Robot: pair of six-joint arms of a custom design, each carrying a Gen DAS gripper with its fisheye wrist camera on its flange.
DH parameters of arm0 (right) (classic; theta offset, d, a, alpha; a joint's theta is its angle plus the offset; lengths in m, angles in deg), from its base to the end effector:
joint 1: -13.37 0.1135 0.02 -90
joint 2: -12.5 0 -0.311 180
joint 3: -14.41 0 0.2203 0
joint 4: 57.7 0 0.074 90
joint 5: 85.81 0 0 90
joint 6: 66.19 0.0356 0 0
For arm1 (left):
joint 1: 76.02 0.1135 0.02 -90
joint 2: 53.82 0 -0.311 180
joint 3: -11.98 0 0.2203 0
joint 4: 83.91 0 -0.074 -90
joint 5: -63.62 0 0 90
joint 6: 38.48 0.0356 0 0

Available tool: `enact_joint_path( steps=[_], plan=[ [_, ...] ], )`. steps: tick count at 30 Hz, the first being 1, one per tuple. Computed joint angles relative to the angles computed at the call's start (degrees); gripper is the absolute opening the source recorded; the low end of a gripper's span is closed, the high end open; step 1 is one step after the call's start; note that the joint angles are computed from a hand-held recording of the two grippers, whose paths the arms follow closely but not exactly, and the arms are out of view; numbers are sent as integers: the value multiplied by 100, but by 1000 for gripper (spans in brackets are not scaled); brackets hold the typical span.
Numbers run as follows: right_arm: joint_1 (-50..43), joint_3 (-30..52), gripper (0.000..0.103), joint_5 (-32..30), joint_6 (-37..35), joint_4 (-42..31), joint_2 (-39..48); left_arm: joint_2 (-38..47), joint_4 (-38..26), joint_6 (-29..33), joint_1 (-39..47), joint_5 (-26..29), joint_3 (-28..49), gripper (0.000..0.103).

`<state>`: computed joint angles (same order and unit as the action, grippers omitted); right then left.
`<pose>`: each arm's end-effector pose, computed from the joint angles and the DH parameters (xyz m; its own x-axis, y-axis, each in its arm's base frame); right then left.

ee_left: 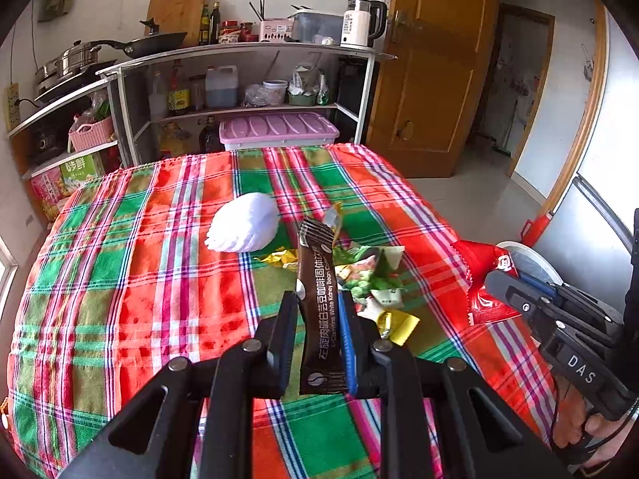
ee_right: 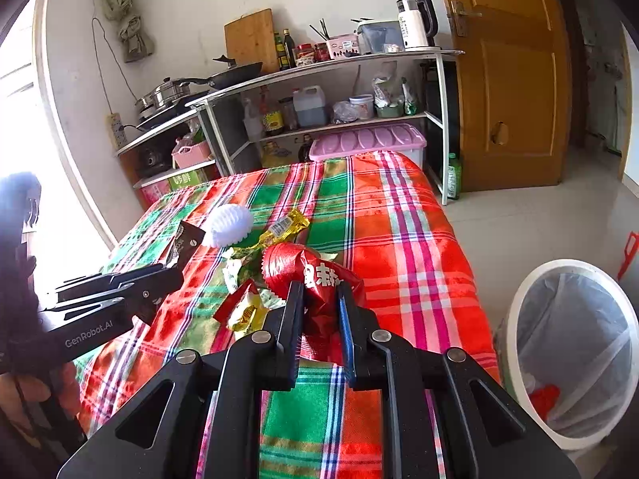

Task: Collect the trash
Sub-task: 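Carry the red wrapper with the right tool while the left tool carries the brown wrapper over the bin, then open the right tool to drop the red wrapper while the left tool drops the brown wrapper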

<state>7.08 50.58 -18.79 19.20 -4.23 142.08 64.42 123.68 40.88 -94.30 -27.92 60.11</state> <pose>0.2867 -0.0176 0.0647 -0.6202 -0.0061 -0.7844 -0.2473 0.9505 0.1882 0.3069 -0.1004 0.1063 -0.6851 0.0319 -0.7277 0.1712 0.9781 -0.1182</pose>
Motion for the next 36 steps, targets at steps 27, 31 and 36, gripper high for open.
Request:
enact_joint_path(
  steps=[27,31,36],
  plan=[
    [-3516,292,17,-864,-1079,-1194,-464,905,-1761,-58,-2276,518,2736,21],
    [-3849,671,17,-878,-1209,-1650,-322,1264,-2268,-150,-2474,608,3418,21],
    [-4070,1041,17,-760,-1357,-1972,-31,1742,-2867,-110,-2679,548,4242,22]
  ],
)
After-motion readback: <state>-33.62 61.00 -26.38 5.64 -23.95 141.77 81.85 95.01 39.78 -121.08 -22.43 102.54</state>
